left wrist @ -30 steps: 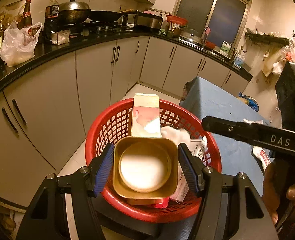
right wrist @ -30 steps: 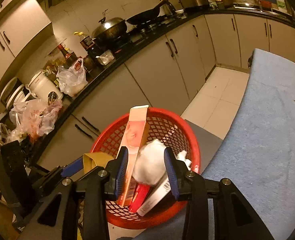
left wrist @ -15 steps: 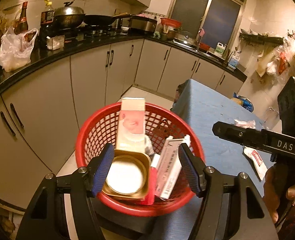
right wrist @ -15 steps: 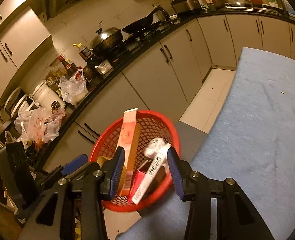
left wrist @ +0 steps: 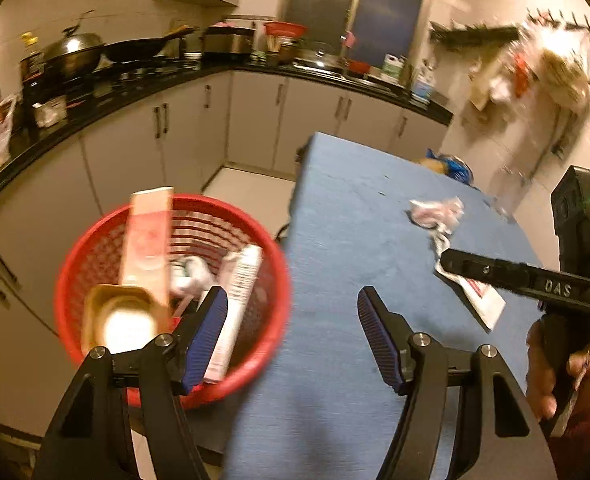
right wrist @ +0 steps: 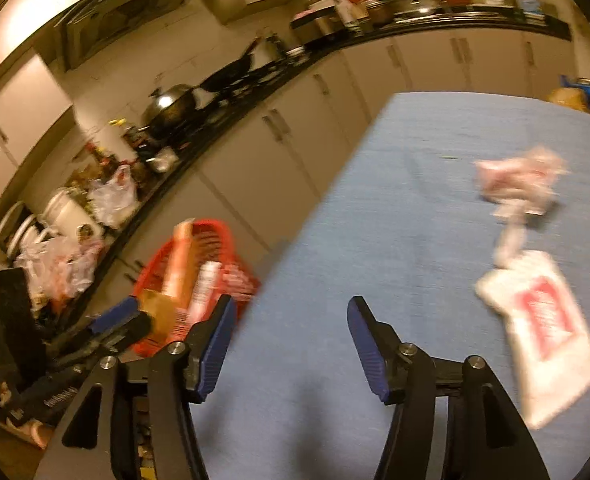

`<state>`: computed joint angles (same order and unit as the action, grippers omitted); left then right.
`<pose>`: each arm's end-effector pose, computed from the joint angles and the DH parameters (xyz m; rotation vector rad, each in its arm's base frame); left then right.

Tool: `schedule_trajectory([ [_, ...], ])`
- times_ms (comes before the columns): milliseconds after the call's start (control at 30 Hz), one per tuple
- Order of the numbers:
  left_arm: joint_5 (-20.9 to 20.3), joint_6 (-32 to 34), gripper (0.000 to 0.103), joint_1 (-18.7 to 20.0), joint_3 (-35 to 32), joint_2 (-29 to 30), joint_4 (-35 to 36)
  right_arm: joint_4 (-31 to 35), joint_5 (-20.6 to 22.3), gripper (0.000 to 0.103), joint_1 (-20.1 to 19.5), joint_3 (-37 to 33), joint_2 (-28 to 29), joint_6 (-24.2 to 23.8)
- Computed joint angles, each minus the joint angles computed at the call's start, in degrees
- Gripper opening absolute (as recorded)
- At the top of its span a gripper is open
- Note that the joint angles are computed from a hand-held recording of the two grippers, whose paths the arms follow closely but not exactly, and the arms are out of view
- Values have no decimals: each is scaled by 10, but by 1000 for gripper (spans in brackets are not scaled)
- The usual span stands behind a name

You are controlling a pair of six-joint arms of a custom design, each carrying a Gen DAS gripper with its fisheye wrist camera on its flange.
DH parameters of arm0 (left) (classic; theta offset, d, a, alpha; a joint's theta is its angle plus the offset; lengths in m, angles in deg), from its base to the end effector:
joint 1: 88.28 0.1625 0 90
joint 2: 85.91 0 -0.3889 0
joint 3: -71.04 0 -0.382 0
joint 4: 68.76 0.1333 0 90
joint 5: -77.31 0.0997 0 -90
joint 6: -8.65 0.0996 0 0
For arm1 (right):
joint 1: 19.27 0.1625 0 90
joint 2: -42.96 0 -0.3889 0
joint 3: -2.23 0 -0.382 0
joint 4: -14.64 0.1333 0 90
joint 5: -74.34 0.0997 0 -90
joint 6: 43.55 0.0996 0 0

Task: Collect trash
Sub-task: 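Grasp the clear plastic bags with the left gripper while the right gripper grasps the red-labelled tissue pack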

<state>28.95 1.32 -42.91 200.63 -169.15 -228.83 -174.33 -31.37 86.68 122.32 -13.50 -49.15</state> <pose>-0.1606 -0.4466 0.2443 0.6148 2.4506 -0.8950 0.2455 -0.4720 0.1239 0.4006 -2.7598 0.9186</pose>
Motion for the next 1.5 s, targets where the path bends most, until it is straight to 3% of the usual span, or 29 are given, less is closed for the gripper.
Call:
schedule_trajectory([
  [267, -21, -13, 67, -30, -8, 58, 5, -13, -61, 76, -80, 60, -108, -16],
  [300, -23, -14, 67, -34, -10, 66, 8, -7, -64, 84, -93, 59, -115, -21],
  [500, -28, -18, 67, -43, -17, 96, 23, 83, -15, 86, -149, 45, -133, -20],
  [667, -36, -19, 70, -37, -32, 112, 34, 104, -43, 86, -134, 38, -111, -61],
  [767, -46, -23, 70, -34, -54, 133, 44, 78, -133, 86, -98, 34, -74, -132],
  [800, -57, -25, 70, -30, -68, 144, 51, 62, -155, 74, -92, 35, -64, -148],
  [833, -65, -24, 70, -28, -78, 152, 56, 50, -174, 71, -88, 38, -57, -161],
  [1000, -93, -14, 75, -22, -152, 226, 71, 25, -139, 55, -106, 82, -104, -151],
  [1233, -133, -39, 79, -3, -305, 359, 98, -23, -65, 54, -131, 168, -219, -120],
  [1400, -99, -59, 79, 12, -438, 463, 112, -22, -10, 54, -160, 204, -279, -114],
  [1500, -115, -63, 79, 35, -530, 524, 142, -16, 25, 54, -185, 218, -302, -110],
])
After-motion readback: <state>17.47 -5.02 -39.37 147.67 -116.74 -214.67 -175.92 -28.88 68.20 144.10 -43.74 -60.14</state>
